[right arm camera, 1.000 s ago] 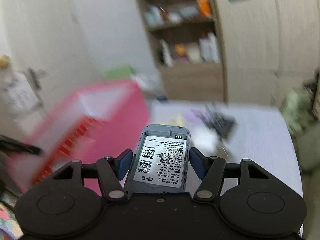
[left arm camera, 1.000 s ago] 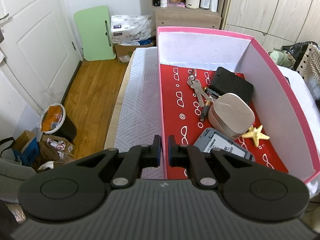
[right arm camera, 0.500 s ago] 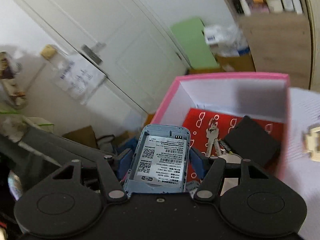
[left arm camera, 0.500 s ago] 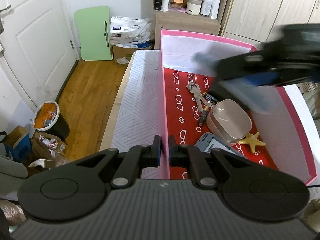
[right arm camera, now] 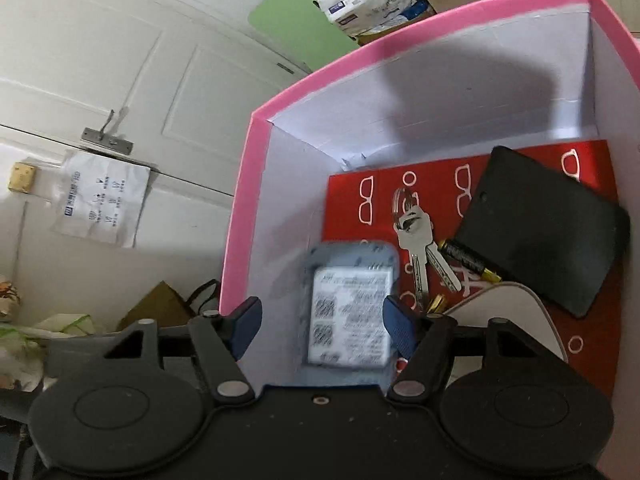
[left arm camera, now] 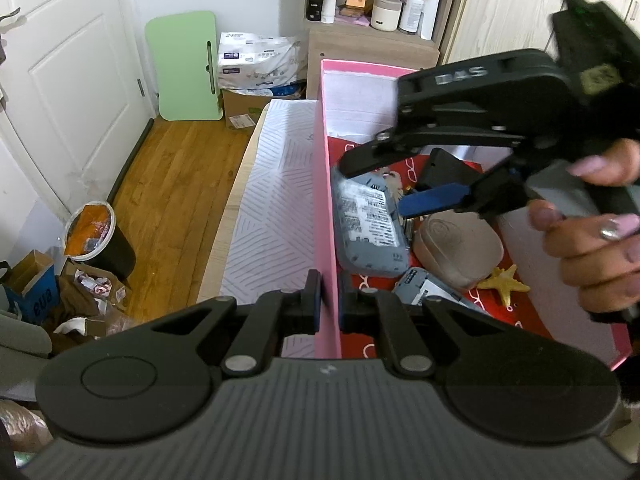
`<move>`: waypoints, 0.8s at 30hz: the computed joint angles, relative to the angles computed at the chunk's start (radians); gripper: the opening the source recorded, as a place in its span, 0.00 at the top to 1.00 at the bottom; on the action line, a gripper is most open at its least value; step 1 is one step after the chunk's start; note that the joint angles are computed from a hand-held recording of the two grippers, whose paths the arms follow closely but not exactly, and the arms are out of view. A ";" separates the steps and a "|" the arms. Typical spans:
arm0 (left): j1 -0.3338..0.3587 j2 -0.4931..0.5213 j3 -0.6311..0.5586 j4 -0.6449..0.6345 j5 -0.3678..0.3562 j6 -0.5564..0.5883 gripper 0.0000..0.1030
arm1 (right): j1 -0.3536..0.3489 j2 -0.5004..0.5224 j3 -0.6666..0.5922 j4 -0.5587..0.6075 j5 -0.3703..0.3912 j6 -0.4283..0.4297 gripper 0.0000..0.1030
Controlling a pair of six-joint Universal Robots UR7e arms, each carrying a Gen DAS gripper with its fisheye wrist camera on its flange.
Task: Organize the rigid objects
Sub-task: 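Lift the grey router into the pink box and release it, then grasp the second bunch of keys with the right gripper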
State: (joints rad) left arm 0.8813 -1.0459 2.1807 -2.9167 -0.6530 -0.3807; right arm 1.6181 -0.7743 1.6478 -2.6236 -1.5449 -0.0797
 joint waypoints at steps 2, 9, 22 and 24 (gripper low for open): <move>0.000 0.000 -0.001 0.007 0.004 -0.007 0.93 | 0.002 -0.039 0.046 -0.043 0.018 -0.056 0.29; -0.009 0.009 -0.012 0.046 0.024 -0.034 0.93 | -0.013 -0.225 0.241 -0.193 0.155 -0.277 0.23; -0.015 0.019 -0.020 0.066 0.042 -0.050 0.93 | -0.103 -0.449 0.539 -0.686 -0.007 -0.576 0.22; -0.018 0.025 -0.016 0.052 0.047 -0.030 0.93 | -0.164 -0.441 0.581 -0.789 0.056 -0.659 0.23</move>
State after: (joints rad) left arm 0.8634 -1.0214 2.1645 -2.8651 -0.6057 -0.4111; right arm 1.4544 -1.2153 2.2292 -3.4124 -1.4888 -0.7385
